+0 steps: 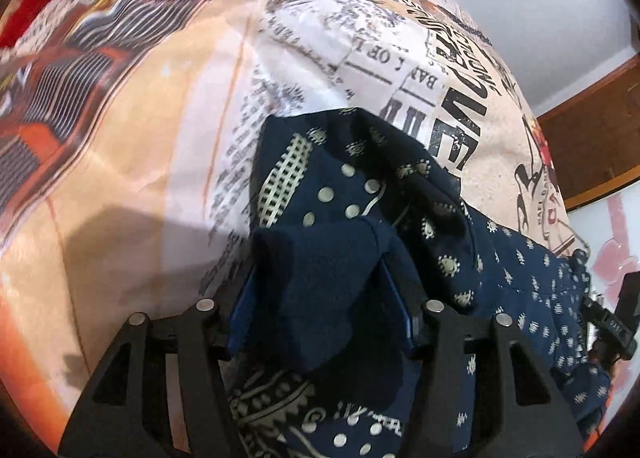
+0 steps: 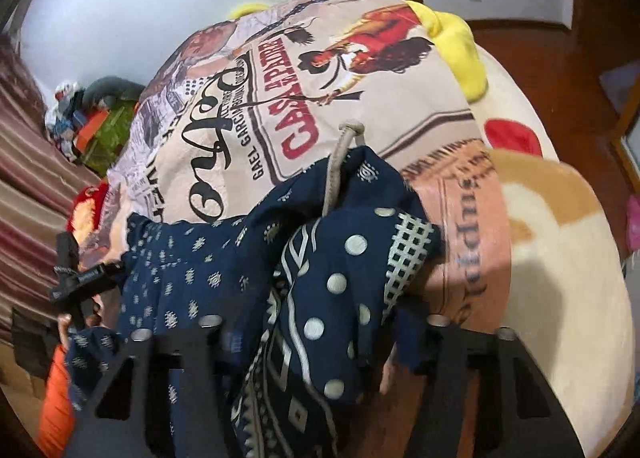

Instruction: Fold large clothes

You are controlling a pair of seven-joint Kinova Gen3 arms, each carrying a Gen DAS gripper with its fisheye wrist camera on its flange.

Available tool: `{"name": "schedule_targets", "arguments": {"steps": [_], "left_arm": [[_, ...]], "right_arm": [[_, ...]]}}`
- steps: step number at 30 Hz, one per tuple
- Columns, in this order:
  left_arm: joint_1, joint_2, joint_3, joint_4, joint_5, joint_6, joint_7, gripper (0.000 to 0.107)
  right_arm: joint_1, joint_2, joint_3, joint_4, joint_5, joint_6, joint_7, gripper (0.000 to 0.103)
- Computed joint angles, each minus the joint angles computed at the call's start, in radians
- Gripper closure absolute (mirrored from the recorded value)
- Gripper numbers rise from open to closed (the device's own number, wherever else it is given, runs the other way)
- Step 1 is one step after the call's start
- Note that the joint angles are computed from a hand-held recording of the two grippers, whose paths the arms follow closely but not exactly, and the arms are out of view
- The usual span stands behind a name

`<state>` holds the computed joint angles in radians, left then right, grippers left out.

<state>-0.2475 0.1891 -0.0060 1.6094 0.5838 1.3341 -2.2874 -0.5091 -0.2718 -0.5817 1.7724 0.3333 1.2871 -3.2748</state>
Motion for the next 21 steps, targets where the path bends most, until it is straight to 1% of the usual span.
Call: {"name": "schedule_targets", "arguments": {"steps": [1,2,3,5,7,9,11,13,15,16,19,21], "left_arm": [[0.009,-0.007,0.003,0.003,-0.012,-0.013,-0.001,0.068],[0.022,-0.018,0.007,0.006,-0.027,-0.031,-0.001,0.080],[0.032,-0.040,0.010,0.017,-0.040,-0.054,-0.008,0.082],[0.057,-0.098,0.009,0.042,-0.075,-0.112,-0.021,0.087],[0.067,-0.146,-0.001,0.057,-0.077,-0.140,-0.054,0.088],[0.061,-0.198,-0.028,0.065,-0.036,-0.146,-0.115,0.089],[0.054,-0.228,-0.060,0.054,0.006,-0.130,-0.151,0.089],[0.041,-0.244,-0.095,0.024,0.057,-0.096,-0.178,0.089],[0.036,-0.252,-0.110,0.007,0.077,-0.100,-0.183,0.089],[0.036,-0.256,-0.112,0.002,0.077,-0.113,-0.185,0.089],[0.051,-0.253,-0.097,0.005,0.036,-0.203,-0.151,0.089],[0.050,-0.223,-0.097,-0.004,0.008,-0.217,-0.106,0.089]], "right_arm": [[0.003,0.001,0.005,0.005,0.000,-0.013,0.012,0.077],[-0.005,-0.006,0.028,0.018,-0.010,-0.042,0.028,0.080],[-0.004,-0.010,0.044,0.030,-0.019,-0.068,0.034,0.082],[0.010,-0.004,0.035,0.026,-0.002,-0.076,0.050,0.087],[0.018,0.005,0.019,0.006,0.030,-0.065,0.053,0.089],[0.022,0.018,0.011,-0.027,0.077,-0.050,0.073,0.091],[0.019,0.043,0.014,-0.066,0.117,-0.032,0.105,0.092],[0.006,0.085,0.026,-0.121,0.169,-0.006,0.151,0.092],[-0.011,0.121,0.049,-0.165,0.217,-0.001,0.184,0.093],[-0.019,0.137,0.062,-0.182,0.235,0.001,0.195,0.093],[-0.041,0.189,0.107,-0.233,0.288,-0.006,0.223,0.094],[-0.050,0.220,0.146,-0.255,0.304,-0.025,0.230,0.094]]}}
